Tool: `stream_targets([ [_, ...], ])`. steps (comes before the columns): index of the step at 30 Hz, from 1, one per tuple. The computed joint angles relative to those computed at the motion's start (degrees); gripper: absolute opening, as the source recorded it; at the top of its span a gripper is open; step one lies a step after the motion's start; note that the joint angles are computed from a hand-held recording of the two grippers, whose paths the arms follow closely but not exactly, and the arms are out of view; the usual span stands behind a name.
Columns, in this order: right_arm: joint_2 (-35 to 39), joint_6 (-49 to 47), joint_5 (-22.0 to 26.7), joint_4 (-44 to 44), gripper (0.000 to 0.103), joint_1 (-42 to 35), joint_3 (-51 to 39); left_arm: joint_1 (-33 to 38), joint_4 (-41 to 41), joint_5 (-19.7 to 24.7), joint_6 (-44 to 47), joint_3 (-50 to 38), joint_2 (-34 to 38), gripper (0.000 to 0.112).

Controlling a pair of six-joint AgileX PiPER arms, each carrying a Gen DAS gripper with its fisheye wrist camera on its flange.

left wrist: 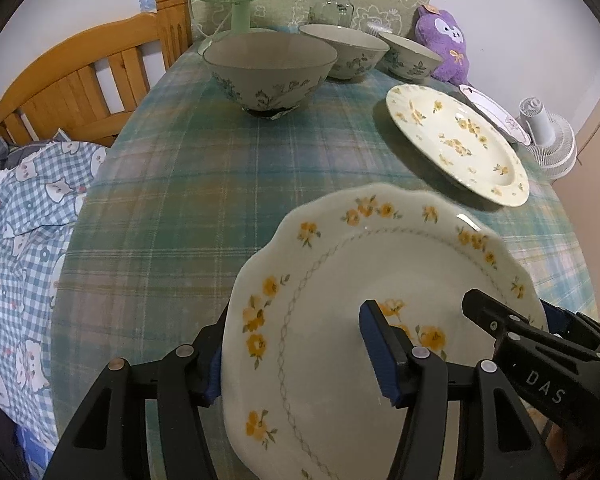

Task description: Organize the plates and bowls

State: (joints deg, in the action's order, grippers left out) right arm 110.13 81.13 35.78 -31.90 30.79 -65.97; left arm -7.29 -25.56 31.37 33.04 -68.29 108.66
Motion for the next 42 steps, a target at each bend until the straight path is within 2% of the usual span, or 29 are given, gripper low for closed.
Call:
stream_targets([
  [5, -4.31, -1.54, -1.66, -0.1, 0.07, -1.3, 3.67, -2.66, 2.97, -1.84, -5.04, 2.06, -3.01, 0.059],
  [10, -9.1, -3.18, -3.69, -1.64, 0.069, -3.72, 8.51, -7.5, 8.25, -4.0, -14.61, 3.55, -5.12, 0.059],
  [18, -18.44, -14.01, -7.45, 1.31, 0.069, -13.23, 17.61, -17.75, 17.61, -4.77, -31.28, 2.6, -6.05, 0.059],
  [24, -23.93, -28.76, -10.16, 8.01, 0.069, -24.22, 22.6, -26.19, 25.58, -3.65, -44.6, -2.48, -2.5, 0.059],
  [29, -26.04, -45.71, -12.33, 16.95, 0.069, -35.04, 24.43, -32.01, 30.38, -2.27, -53.25, -8.2, 1.88, 0.059],
  [37, -24.06, -72.36, -16.38, 32.51, 0.069, -50.41, 25.87, -38.85, 34.73, -0.26, -62.36, -18.0, 10.57, 0.059],
  [42, -21.11, -86.52, -18.36, 42.59, 0.069, -56.46, 25.96, -41.09, 37.22, 1.95, -66.0, -22.91, 14.75, 0.059],
])
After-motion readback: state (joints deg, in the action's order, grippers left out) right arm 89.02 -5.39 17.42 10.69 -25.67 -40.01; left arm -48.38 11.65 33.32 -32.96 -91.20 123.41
